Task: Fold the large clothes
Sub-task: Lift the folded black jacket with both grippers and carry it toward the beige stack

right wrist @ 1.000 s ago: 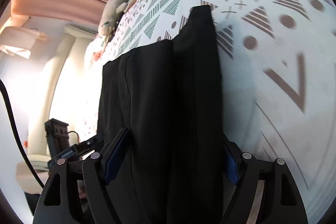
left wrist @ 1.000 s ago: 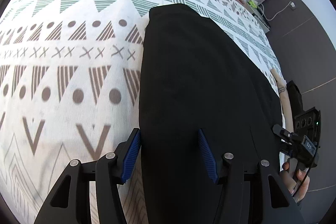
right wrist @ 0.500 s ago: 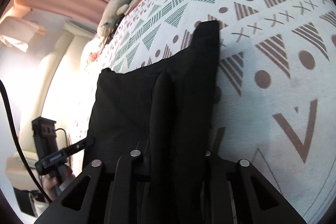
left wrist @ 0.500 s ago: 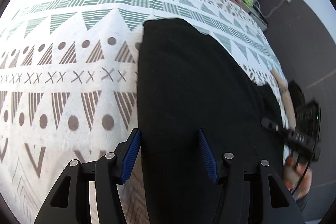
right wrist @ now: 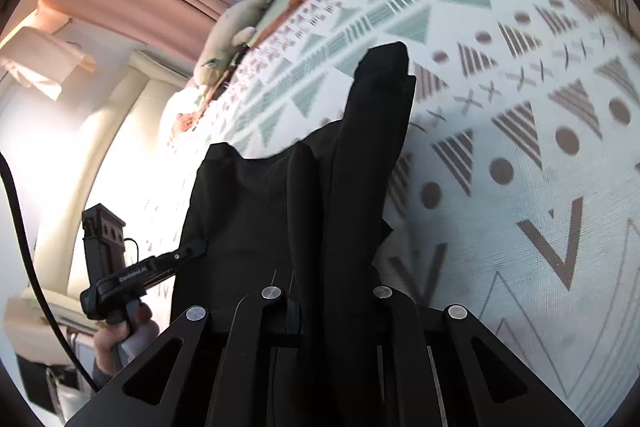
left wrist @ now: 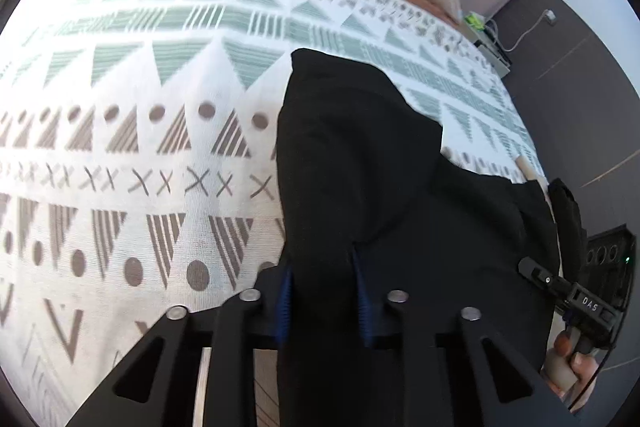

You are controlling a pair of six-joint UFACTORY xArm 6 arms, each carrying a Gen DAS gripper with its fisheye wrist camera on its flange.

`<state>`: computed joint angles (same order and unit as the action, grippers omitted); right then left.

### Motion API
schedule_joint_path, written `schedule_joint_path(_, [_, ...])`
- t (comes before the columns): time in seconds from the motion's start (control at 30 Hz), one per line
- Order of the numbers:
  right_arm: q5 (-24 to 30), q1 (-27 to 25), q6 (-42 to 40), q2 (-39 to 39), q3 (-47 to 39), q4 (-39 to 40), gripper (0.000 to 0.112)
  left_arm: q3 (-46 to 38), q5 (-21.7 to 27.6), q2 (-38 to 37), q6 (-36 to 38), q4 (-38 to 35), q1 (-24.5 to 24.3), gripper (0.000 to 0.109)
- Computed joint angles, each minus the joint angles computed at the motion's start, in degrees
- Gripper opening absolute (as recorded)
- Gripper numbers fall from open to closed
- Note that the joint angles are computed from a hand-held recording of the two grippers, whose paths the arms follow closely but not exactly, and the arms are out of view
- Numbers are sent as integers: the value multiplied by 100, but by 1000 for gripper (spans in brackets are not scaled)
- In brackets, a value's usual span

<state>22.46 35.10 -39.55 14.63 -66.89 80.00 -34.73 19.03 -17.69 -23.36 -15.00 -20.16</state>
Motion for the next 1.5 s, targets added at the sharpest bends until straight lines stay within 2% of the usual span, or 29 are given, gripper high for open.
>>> schedule_joint_path(0.43, [-866,473,-112,-2005,1275,90,13,143,403,-1637,-2116,2081,-608,19])
schedule_joint_path(0.57, [-954,554,-494,-2663,1600,524,14,67,627,-1991,-3028,2872,-933,18])
schedule_joint_path(0.63, [-1145,637,-346,-2944,1743,295,14,51,785,-2218,-3322,3152,-1127,17])
schedule_joint_path(0.8, [-1335,636,-26,-3595,2085,-133,14,-362,1001,-2166,-3706,3544,-1513,17])
schedule_joint_path(0.97, [-1350,424,1172,-4401,2565,-1594,14,-879,1173,-1942,-3990,3889,-1919,17])
schedule_joint_path(1.1, [-1074,24,1939,-5056,2818,-2661,14,-1396,1314,-1639,-4255,4299,-2340,17])
schedule_joint_path(1.27, [-217,-759,2310,-5915,2929,-3606,14,-2031,1277,-1155,-4460,4558,-2766,17])
schedule_joint_path(1.43, [646,-1713,2117,-6443,2786,-3853,13,-2865,1299,-420,-4611,4782,-3223,17])
schedule_joint_path(1.5, [954,-2175,1822,-6498,2689,-3676,13,-3223,1285,-93,-4657,4809,-3358,17])
